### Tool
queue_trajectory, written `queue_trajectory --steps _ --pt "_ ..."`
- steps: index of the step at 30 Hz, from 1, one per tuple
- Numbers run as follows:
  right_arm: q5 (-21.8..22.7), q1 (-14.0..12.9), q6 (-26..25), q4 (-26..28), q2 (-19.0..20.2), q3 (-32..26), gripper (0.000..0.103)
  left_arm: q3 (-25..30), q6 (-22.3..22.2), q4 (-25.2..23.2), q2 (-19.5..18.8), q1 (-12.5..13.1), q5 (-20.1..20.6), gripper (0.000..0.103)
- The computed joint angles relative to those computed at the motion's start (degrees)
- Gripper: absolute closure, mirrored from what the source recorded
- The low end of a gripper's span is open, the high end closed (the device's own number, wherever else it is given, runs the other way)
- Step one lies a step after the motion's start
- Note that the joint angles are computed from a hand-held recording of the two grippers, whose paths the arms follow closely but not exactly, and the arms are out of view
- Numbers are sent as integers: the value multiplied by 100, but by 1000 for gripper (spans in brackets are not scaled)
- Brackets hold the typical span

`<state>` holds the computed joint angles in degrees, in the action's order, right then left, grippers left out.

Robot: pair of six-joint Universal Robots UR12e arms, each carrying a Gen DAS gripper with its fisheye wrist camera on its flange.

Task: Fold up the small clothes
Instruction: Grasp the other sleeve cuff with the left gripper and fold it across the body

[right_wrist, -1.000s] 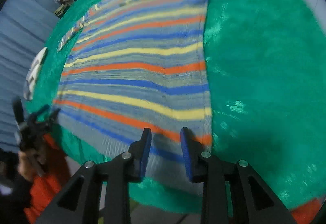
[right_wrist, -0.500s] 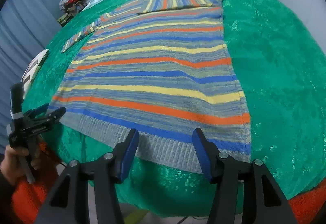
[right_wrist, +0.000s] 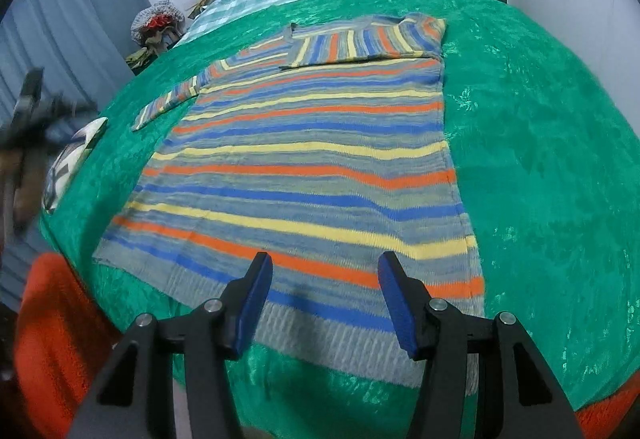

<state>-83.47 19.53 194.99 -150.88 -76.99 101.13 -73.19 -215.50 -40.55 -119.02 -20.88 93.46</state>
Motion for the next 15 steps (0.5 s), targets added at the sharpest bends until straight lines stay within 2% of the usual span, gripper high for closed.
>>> queue_trajectory --steps 2,5,7,10,12,13,14,15 --pt "55 -21 31 5 14 -10 48 280 -262 -284 -213 318 -121 1" --pt "-26 -16 -28 37 30 -32 48 617 -733 -1026 -515 636 -231 3" --pt "-105 0 -85 89 51 -58 48 736 -966 -1262 -678 740 -252 11" --pt "-121 6 -160 236 108 -110 48 808 -967 -1248 -832 779 -488 20" --pt "-82 0 -173 320 159 -148 48 984 -841 -1361 -990 730 -441 39" --pt "-74 0 -187 342 177 -163 48 1126 -730 -1497 -1056 685 -281 75" --pt "-70 -1 -202 350 194 -175 48 1269 -617 -1630 -1115 654 -200 98" --pt "-57 -3 -211 343 207 -184 48 1405 -518 -1710 -1175 647 -185 100"
